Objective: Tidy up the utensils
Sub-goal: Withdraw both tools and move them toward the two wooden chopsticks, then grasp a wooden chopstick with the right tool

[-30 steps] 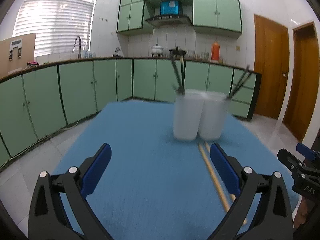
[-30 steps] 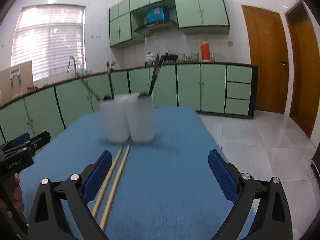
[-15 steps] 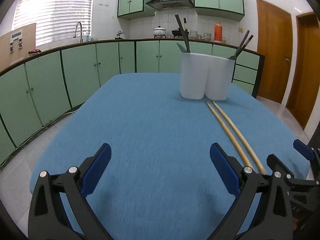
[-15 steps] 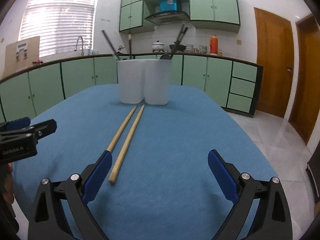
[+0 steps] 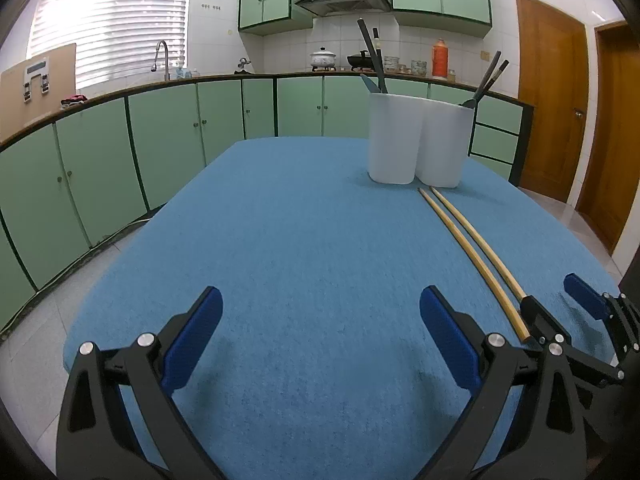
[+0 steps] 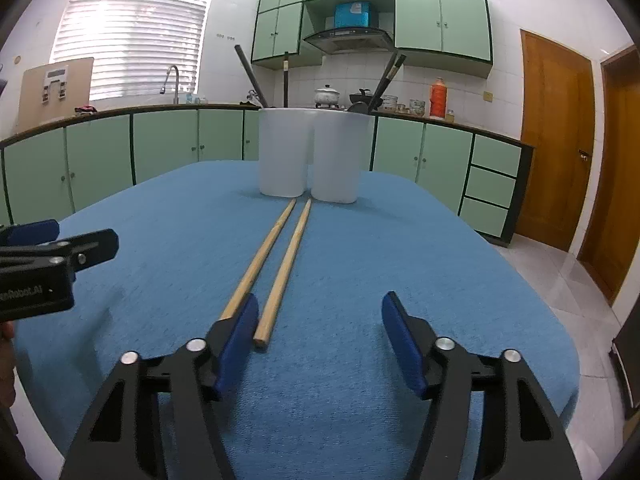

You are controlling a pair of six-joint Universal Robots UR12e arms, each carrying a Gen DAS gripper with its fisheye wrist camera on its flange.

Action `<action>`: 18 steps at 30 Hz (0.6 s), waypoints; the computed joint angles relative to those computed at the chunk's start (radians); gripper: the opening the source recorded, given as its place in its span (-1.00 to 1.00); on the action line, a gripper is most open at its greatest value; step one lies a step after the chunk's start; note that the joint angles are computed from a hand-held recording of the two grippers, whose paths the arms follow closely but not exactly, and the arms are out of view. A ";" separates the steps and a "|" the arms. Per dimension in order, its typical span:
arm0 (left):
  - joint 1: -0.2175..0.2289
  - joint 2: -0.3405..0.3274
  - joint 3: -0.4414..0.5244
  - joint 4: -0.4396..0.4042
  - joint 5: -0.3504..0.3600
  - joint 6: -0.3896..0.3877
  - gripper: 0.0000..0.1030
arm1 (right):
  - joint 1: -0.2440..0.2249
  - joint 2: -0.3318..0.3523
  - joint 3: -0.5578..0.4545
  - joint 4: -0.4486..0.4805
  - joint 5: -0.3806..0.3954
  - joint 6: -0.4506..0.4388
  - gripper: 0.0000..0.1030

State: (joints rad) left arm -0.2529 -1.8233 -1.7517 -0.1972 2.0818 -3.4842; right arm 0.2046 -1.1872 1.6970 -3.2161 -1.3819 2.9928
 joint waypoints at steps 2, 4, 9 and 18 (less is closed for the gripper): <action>-0.002 -0.002 0.003 -0.002 0.001 0.000 0.86 | 0.000 0.001 -0.002 0.004 0.011 0.006 -0.02; -0.003 -0.001 0.002 -0.003 0.001 -0.002 0.86 | 0.001 0.001 0.002 -0.004 0.015 0.010 -0.14; -0.003 0.001 0.002 -0.006 0.006 -0.012 0.86 | 0.009 0.003 0.010 -0.028 0.011 -0.006 -0.42; -0.009 0.002 0.000 -0.001 0.011 -0.012 0.87 | 0.027 0.015 0.018 -0.089 -0.009 -0.045 -0.84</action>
State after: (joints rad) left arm -0.2620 -1.8216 -1.7519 -0.1984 2.0927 -3.4961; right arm 0.2311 -1.1718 1.7145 -3.3046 -1.3905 2.9480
